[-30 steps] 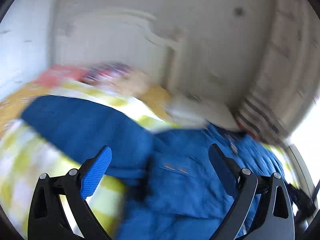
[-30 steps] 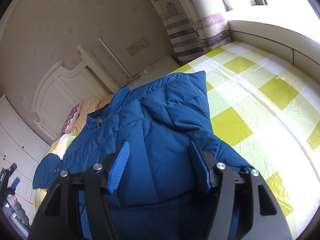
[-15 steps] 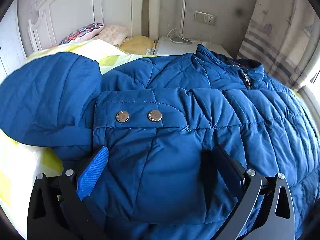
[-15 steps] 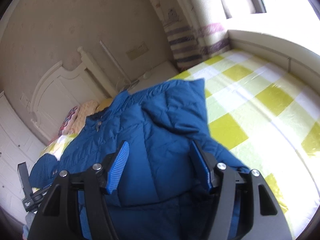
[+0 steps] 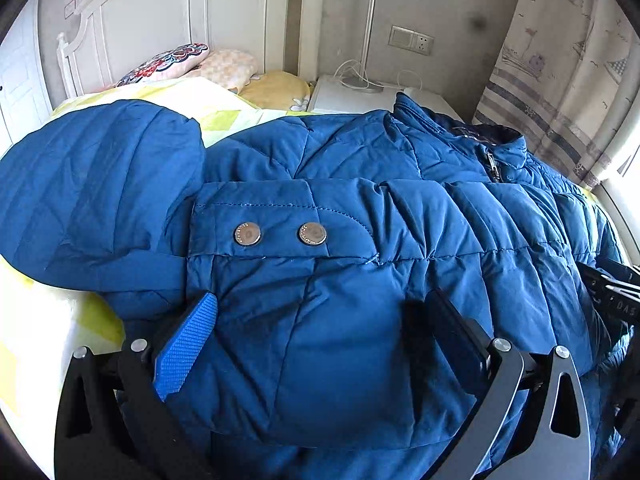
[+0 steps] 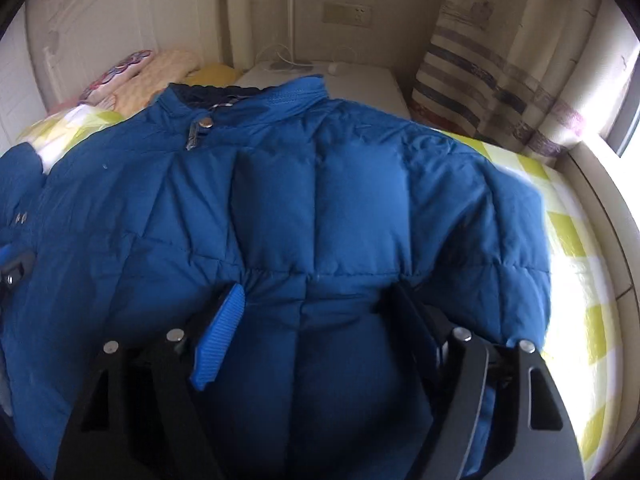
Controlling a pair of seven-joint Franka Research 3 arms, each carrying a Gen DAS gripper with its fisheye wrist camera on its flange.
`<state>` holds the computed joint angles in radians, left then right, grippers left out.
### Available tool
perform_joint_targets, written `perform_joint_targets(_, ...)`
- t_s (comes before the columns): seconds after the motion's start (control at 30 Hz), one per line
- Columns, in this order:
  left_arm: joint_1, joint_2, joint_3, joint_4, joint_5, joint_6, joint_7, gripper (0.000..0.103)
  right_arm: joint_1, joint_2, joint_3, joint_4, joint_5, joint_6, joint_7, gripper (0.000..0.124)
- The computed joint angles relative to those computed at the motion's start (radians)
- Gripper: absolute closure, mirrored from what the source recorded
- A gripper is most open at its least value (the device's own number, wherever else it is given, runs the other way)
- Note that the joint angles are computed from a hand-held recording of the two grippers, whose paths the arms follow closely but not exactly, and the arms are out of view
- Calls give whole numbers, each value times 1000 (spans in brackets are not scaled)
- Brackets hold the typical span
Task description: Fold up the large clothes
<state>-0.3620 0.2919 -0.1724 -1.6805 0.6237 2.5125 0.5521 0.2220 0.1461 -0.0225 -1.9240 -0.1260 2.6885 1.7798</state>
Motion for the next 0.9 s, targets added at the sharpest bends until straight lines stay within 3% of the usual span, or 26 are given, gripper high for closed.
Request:
perform_joint_targets(0.1, 2, 0, 0, -1, -3, 2, 3, 4, 14, -24, -30, -9, -110, 24, 104, 50)
perform_joint_targets(0.17, 3, -8, 1, -8, 0, 19, -7, 4, 8, -47, -46, -37, -184, 129, 215, 49)
perform_joint_targets(0.2, 8, -21, 3, -31, 2, 55, -20, 4, -12, -23, -42, -11, -138, 127, 198, 49)
perform_joint_targets(0.23, 13, -34, 7, -51, 8, 90, -38, 4, -27, 11, -33, 31, -95, 70, 153, 49)
perform_joint_targets(0.3, 30, -86, 27, -142, 53, 252, -125, 4, -57, 62, -15, 78, -7, -4, 44, 49)
perform_joint_targets(0.37, 22, -123, 66, -193, 183, 347, -271, 4, -93, 57, 2, 55, 132, 42, -28, 52)
perform_joint_targets(0.43, 29, -137, 74, -205, 268, 368, -369, 4, -111, 38, 10, 40, 230, 60, -73, 60)
perform_joint_targets(0.53, 74, -120, 28, -197, 156, 349, -283, 4, -148, -93, 39, -103, 447, 188, -262, 61)
perform_joint_targets(0.57, 85, -112, 14, -192, 106, 342, -239, 4, -142, -131, 27, -145, 419, 209, -268, 61)
perform_joint_targets(0.63, 80, -105, 17, -180, 97, 331, -229, 4, -168, -211, 25, -233, 231, 216, -184, 61)
perform_joint_targets(0.77, 67, -93, 17, -160, 87, 298, -198, 4, -186, -249, 21, -286, 87, 171, -146, 61)
perform_joint_targets(0.9, 65, -101, 25, -174, 96, 315, -214, 4, -175, -304, 50, -361, 11, 159, -203, 60)
